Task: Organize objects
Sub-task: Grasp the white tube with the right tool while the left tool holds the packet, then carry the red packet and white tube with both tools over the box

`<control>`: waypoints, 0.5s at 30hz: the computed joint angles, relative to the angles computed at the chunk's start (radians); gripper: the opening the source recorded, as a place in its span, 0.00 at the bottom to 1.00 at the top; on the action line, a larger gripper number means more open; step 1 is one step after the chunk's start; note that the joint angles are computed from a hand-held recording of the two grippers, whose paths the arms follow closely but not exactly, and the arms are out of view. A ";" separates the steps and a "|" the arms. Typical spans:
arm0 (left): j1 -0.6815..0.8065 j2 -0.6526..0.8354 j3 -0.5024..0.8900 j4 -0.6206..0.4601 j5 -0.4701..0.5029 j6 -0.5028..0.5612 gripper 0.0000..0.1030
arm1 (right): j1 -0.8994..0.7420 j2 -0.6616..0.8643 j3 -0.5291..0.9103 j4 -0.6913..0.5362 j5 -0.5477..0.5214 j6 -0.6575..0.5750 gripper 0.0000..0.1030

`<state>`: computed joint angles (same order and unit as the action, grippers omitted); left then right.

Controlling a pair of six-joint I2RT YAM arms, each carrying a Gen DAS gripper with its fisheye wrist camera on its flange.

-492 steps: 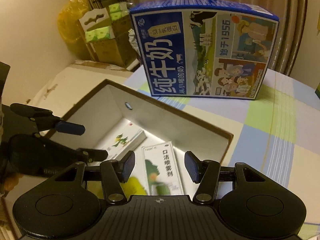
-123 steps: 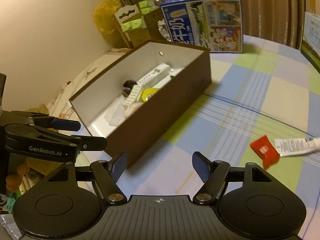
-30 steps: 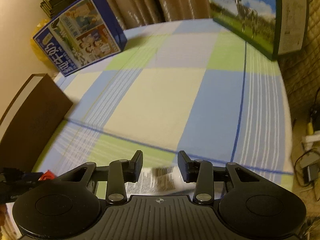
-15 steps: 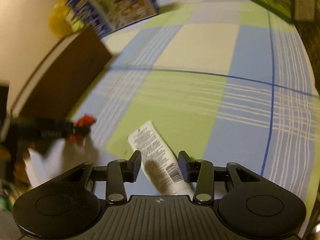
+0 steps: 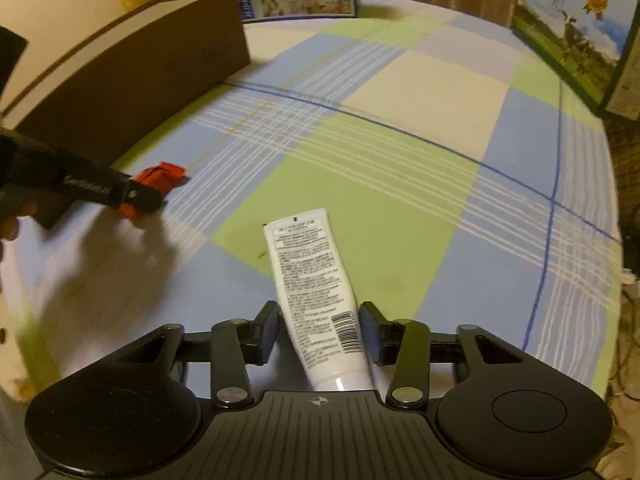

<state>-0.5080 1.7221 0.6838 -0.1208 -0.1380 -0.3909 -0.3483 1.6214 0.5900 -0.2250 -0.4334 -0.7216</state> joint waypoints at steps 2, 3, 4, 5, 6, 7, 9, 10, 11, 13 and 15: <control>-0.004 0.003 -0.002 0.005 -0.004 0.010 0.30 | 0.008 0.000 -0.002 0.013 0.007 0.024 0.40; -0.007 0.002 -0.005 0.009 -0.007 0.014 0.30 | 0.011 0.000 -0.006 0.022 0.010 0.033 0.40; -0.012 0.002 -0.008 0.010 -0.011 0.015 0.30 | 0.014 -0.002 -0.014 0.035 0.011 0.040 0.40; -0.017 0.000 -0.011 0.011 -0.014 0.017 0.30 | 0.014 -0.006 -0.024 0.047 0.013 0.043 0.40; -0.022 -0.003 -0.014 0.010 -0.016 0.019 0.30 | 0.020 -0.014 -0.033 0.056 0.021 0.053 0.40; -0.031 -0.007 -0.020 0.009 -0.020 0.020 0.30 | 0.026 -0.022 -0.041 0.061 0.031 0.060 0.40; -0.044 -0.016 -0.031 0.010 -0.022 0.022 0.29 | 0.047 -0.047 -0.066 0.080 0.060 0.066 0.39; -0.052 -0.024 -0.039 0.009 -0.021 0.020 0.29 | 0.055 -0.059 -0.077 0.088 0.073 0.065 0.38; -0.058 -0.031 -0.047 0.009 -0.021 0.017 0.29 | 0.062 -0.069 -0.087 0.093 0.082 0.062 0.38; -0.072 -0.047 -0.065 0.012 -0.021 0.013 0.29 | 0.071 -0.080 -0.093 0.087 0.091 0.077 0.37; -0.082 -0.062 -0.081 0.013 -0.021 0.013 0.29 | 0.080 -0.088 -0.098 0.084 0.098 0.087 0.37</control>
